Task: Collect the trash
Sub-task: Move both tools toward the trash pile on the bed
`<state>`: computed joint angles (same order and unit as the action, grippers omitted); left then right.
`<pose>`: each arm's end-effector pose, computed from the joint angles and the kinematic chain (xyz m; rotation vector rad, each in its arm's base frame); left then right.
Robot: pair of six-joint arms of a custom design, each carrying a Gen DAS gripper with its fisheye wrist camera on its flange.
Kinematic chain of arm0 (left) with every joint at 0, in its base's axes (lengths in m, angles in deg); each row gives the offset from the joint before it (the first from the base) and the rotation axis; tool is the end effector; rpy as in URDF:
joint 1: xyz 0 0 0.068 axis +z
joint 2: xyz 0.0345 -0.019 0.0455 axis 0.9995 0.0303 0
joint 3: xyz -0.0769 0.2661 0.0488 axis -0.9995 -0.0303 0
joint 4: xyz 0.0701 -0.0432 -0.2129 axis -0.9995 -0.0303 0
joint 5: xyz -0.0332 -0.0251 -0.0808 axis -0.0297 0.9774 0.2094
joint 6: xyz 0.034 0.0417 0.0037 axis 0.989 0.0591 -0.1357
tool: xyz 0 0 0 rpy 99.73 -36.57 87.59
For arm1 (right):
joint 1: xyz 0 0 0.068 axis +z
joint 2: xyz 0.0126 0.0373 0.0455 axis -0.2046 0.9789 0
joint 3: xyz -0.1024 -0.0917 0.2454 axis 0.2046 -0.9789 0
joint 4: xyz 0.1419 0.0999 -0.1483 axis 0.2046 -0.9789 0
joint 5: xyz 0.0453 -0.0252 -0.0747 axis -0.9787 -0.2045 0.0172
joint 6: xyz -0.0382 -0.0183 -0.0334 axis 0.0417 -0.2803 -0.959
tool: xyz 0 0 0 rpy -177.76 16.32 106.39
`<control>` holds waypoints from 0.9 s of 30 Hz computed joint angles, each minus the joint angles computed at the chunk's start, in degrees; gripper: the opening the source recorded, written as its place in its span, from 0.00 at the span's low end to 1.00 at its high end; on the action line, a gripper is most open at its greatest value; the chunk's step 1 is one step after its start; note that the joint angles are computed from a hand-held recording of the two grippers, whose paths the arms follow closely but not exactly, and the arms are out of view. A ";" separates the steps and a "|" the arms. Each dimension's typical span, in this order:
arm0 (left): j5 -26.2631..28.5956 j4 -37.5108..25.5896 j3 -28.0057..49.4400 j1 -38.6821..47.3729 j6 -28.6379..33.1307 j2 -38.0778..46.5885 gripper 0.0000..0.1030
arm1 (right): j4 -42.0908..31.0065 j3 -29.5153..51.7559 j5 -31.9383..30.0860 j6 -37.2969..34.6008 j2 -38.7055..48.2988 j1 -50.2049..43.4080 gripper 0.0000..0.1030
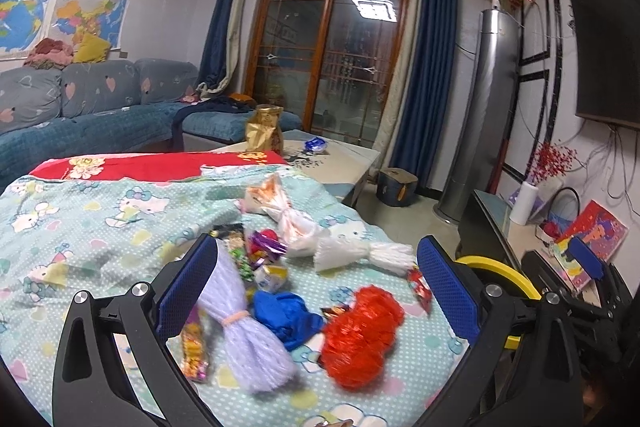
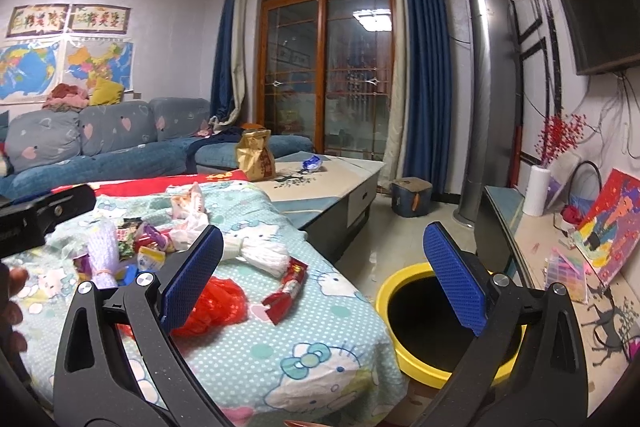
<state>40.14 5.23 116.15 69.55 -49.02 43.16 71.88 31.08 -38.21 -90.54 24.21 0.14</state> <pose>0.1652 -0.0309 0.2730 -0.5429 1.8025 0.2148 0.2836 0.0734 0.2352 -0.5266 1.7096 0.4300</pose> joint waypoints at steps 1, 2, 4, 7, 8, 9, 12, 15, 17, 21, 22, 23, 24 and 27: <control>0.52 0.05 -0.04 1.29 0.41 -0.45 0.94 | -0.57 0.26 -0.24 -0.17 -0.08 0.45 0.90; 0.37 1.82 -0.89 2.04 1.86 -1.52 0.94 | -0.97 0.48 -0.50 -0.38 -0.05 1.10 0.90; 1.06 2.00 -1.05 4.78 3.36 -2.93 0.94 | -1.45 0.74 -1.03 -0.86 -0.11 2.11 0.90; 4.03 4.96 -2.86 10.35 5.62 -6.61 0.94 | -2.49 1.56 -1.55 -1.05 0.04 4.79 0.90; 5.32 0.68 -1.06 11.88 4.26 -6.19 0.94 | -3.01 1.82 -1.59 -0.97 -0.08 5.53 0.90; 6.56 -0.40 -0.76 13.78 4.29 -6.91 0.94 | -3.79 2.43 -1.70 -1.05 0.13 6.85 0.90; 11.02 -4.10 0.26 19.76 2.67 -7.66 0.94 | -6.03 4.01 -1.98 -0.62 0.53 9.44 0.90; 15.00 -6.03 0.75 26.01 4.09 -9.09 0.94 | -8.63 5.51 -2.02 -0.64 0.98 11.68 0.90; 20.92 -7.26 1.12 32.21 4.83 -9.07 0.94 | -10.50 6.76 -1.62 -0.97 1.64 13.16 0.90; 35.94 -7.92 1.62 45.31 8.09 -7.68 0.94 | -13.98 8.40 1.02 -3.34 3.09 16.51 0.90; 36.68 -8.09 1.88 46.14 8.30 -6.68 0.94 | -16.25 9.40 1.90 -4.65 3.75 17.31 0.90; 39.85 -8.01 2.30 49.10 9.14 -5.24 0.94 | -17.36 9.97 2.37 -5.27 4.35 17.72 0.90; 41.50 -8.01 2.45 50.25 9.54 -4.40 0.94 | -18.59 10.44 2.67 -5.82 5.02 18.07 0.90; 47.03 -7.18 3.41 53.66 10.50 0.52 0.94 | -23.89 12.55 3.10 -8.17 7.15 18.46 0.90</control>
